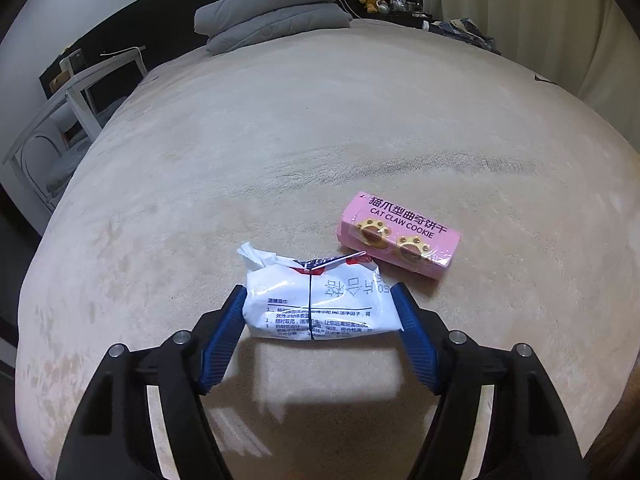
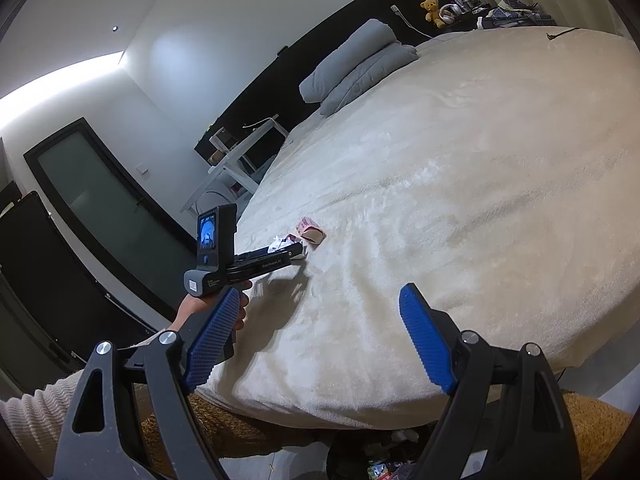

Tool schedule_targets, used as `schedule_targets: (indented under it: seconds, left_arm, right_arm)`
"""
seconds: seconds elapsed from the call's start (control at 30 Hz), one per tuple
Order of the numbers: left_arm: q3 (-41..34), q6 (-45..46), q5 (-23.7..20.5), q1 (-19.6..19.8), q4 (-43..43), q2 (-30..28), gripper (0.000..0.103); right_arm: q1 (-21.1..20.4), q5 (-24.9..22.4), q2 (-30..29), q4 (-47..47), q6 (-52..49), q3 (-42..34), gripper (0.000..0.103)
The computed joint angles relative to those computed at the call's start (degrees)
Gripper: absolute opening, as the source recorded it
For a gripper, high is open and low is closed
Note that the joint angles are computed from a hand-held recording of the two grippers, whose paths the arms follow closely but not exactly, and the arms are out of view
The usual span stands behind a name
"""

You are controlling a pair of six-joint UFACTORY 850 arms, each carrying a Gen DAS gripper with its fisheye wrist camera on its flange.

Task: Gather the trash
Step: 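Grasp the white printed bread bag with the left tool, then grasp the pink cookie box with the right tool while the left tool holds the bread bag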

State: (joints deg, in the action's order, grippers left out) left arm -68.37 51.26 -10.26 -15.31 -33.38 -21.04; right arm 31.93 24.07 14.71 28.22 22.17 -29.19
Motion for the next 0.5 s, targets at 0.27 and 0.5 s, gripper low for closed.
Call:
schedule_targets:
  seconds: [0.27, 0.5]
  left_arm:
    - [5.65, 20.1, -0.78, 1.84, -18.75, 5.32, 0.07]
    - [12.55, 28.48, -5.0, 6.21, -27.87, 13.0, 0.07]
  right_arm:
    - [-3.34, -5.82, -7.94, -9.11, 2.73, -7.69, 0.082]
    - [-5.5, -12.8, -20.46, -19.9, 3.27, -21.64, 0.082]
